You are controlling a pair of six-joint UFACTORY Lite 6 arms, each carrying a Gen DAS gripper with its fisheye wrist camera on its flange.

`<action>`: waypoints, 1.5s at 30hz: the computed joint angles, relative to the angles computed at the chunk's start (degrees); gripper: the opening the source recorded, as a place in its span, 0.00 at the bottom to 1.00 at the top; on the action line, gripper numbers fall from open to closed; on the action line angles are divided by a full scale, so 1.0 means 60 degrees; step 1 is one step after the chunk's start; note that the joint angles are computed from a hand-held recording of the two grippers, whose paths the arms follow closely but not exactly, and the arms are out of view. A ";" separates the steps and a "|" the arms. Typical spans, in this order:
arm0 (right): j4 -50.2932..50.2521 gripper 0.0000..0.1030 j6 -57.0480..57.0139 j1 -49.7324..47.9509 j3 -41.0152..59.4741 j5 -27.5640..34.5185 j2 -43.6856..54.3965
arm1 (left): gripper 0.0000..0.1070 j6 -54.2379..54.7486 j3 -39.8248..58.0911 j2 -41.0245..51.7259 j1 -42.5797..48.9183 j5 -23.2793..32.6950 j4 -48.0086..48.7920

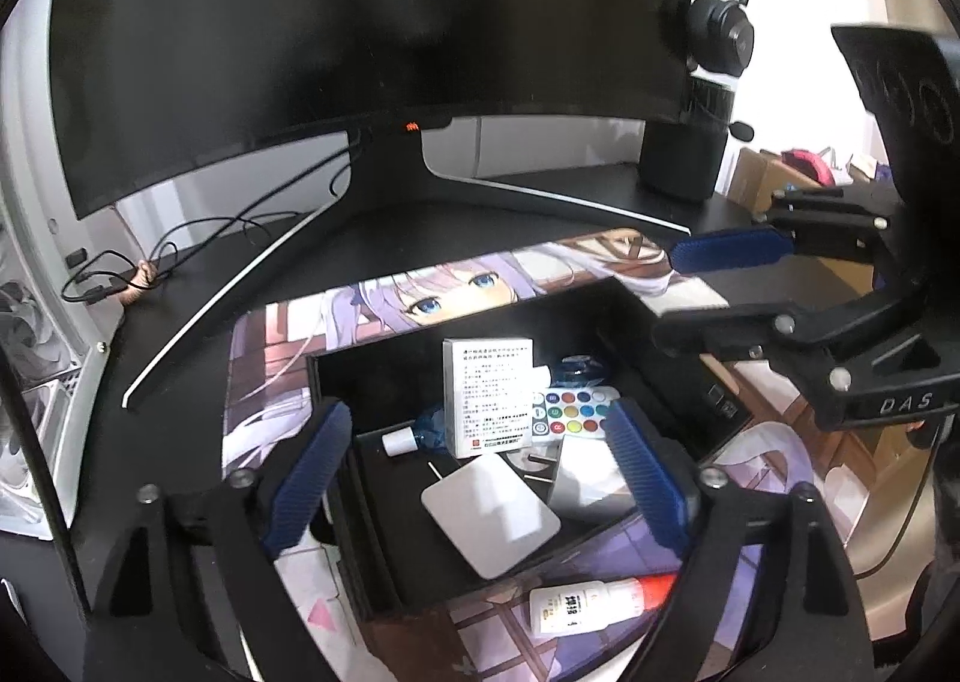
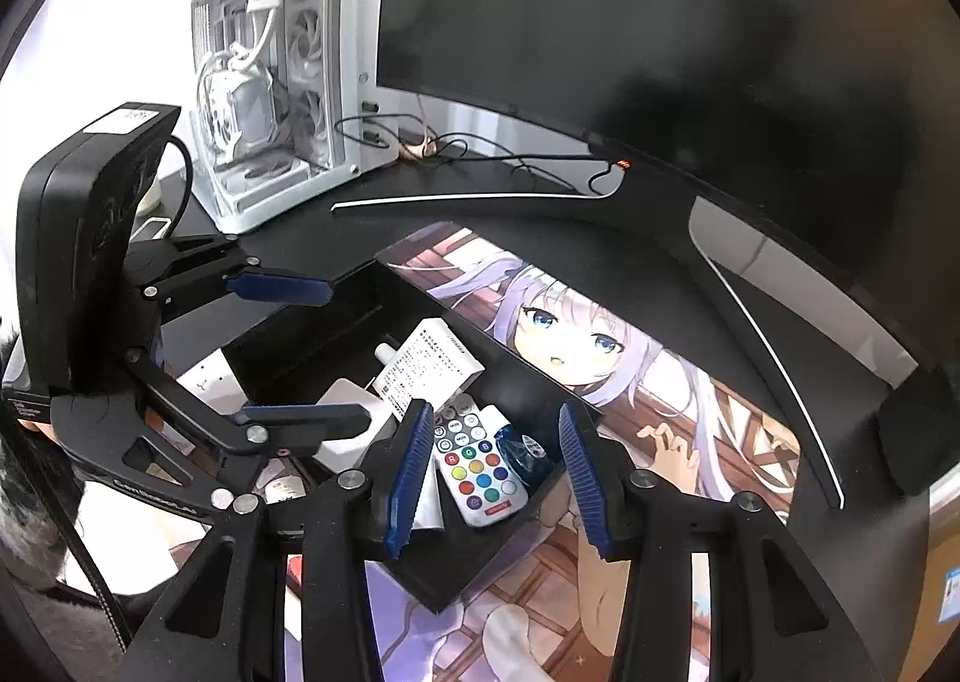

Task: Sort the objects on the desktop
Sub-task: 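Withdraw both open tools from the box back over the table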

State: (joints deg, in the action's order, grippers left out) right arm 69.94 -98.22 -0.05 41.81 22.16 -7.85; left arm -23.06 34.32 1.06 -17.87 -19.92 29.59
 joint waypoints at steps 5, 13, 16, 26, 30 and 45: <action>0.0493 0.58 -0.0387 -0.0448 -0.0680 0.0490 -0.0809 | 0.92 0.0343 -0.0863 -0.1259 0.0112 0.0047 -0.0409; 0.1091 0.88 -0.0866 -0.1123 -0.1887 0.1188 -0.2133 | 0.96 -0.0361 -0.2148 -0.3201 0.0926 0.0354 0.0198; 0.1255 0.96 -0.0975 -0.1288 -0.2397 0.1224 -0.2647 | 0.96 0.0402 -0.2624 -0.3840 0.1052 0.0416 -0.0613; 0.1609 0.99 -0.1191 -0.2251 -0.3740 0.1985 -0.3630 | 0.96 -0.2223 -0.3689 -0.5139 0.2270 0.0254 0.2478; 0.1376 0.99 -0.0907 -0.2160 -0.4269 0.1795 -0.4328 | 0.96 -0.2797 -0.4044 -0.5297 0.2672 0.0022 0.3202; -0.0057 0.99 0.2089 -0.0352 -0.6829 0.0429 -0.7509 | 0.96 -0.3225 -0.4427 -0.5024 0.3895 -0.0775 0.4624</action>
